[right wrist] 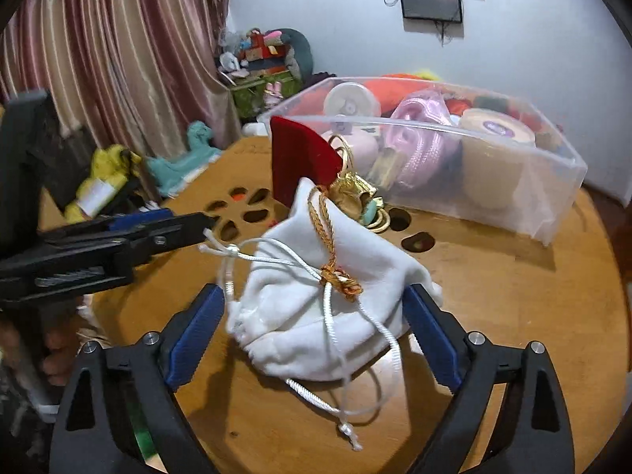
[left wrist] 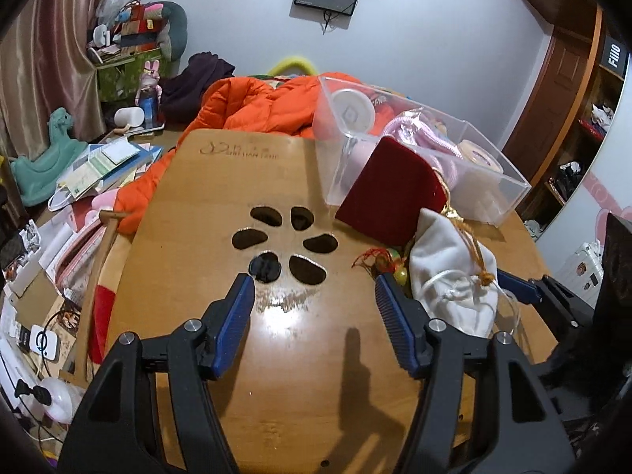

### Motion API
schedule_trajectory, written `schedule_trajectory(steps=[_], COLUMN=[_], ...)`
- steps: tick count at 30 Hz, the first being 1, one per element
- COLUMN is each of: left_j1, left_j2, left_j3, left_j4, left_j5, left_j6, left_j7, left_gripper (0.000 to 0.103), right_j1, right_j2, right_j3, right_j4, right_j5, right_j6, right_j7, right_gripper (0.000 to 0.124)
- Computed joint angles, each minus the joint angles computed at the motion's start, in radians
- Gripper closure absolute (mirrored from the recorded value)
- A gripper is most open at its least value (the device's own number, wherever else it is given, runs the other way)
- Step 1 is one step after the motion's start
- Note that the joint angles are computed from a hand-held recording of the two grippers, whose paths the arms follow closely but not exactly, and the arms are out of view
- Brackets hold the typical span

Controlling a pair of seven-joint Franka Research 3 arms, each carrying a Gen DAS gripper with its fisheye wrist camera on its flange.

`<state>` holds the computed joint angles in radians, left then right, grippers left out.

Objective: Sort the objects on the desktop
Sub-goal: 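Move the left tool to the green gourd charm while the right tool reaches the white drawstring bag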

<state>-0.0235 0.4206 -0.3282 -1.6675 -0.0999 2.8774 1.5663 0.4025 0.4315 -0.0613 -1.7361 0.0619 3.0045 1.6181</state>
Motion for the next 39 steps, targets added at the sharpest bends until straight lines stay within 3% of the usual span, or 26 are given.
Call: schedule_trajectory(steps=[2,4,11,25,27,29,31,33,36,39], left_j1=[-0.001,-0.008,-0.02,-0.104,-0.108,-0.122,-0.146,-0.157,-0.16,-0.168], left_j2=[-0.002,-0.004,0.005,0.09,0.096,0.106,0.119,0.135,0.154,0.162], left_j3=[-0.001,0.004,-0.009,0.022,0.012,0.015,0.036,0.043,0.047,0.054], left_j4=[-0.006,-0.008,0.0,0.131,0.14,0.153,0.176,0.203,0.229,0.241], left_j5=[0.002,0.012,0.032,0.111,0.115,0.129,0.154,0.165,0.168,0.181], left_j6=[0.003,0.004,-0.001,-0.075,-0.075,-0.074,-0.084,-0.107,-0.135,-0.132], left_j7=[0.003,0.001,0.024,0.02,0.035,0.042,0.026,0.015,0.003,-0.01], left_gripper=[0.04,0.04,0.04,0.041,0.043,0.049,0.054,0.059,0.063,0.066], right_j1=[0.039,0.033,-0.194,-0.371,-0.398,-0.382,-0.397,-0.363,-0.382,-0.364], right_j2=[0.005,0.0,-0.039,-0.118,-0.122,-0.132,-0.134,-0.14,-0.157,-0.172], right_j3=[-0.048,-0.042,0.204,0.378,0.41,0.384,0.392,0.348,0.355,0.34], right_j4=[-0.005,-0.013,-0.058,-0.157,-0.153,-0.153,-0.141,-0.144,-0.142,-0.151], right_j5=[-0.041,-0.042,0.191,0.658,0.74,0.763,0.825,0.818,0.943,1.013], right_j6=[0.016,0.019,0.019,0.085,0.085,0.075,0.034,0.013,-0.038,-0.021], right_j7=[0.023,0.02,-0.214,-0.579,-0.654,-0.677,-0.737,-0.71,-0.781,-0.84], right_gripper=[0.033,0.034,0.06,0.078,0.084,0.112,0.112,0.11,0.103,0.075])
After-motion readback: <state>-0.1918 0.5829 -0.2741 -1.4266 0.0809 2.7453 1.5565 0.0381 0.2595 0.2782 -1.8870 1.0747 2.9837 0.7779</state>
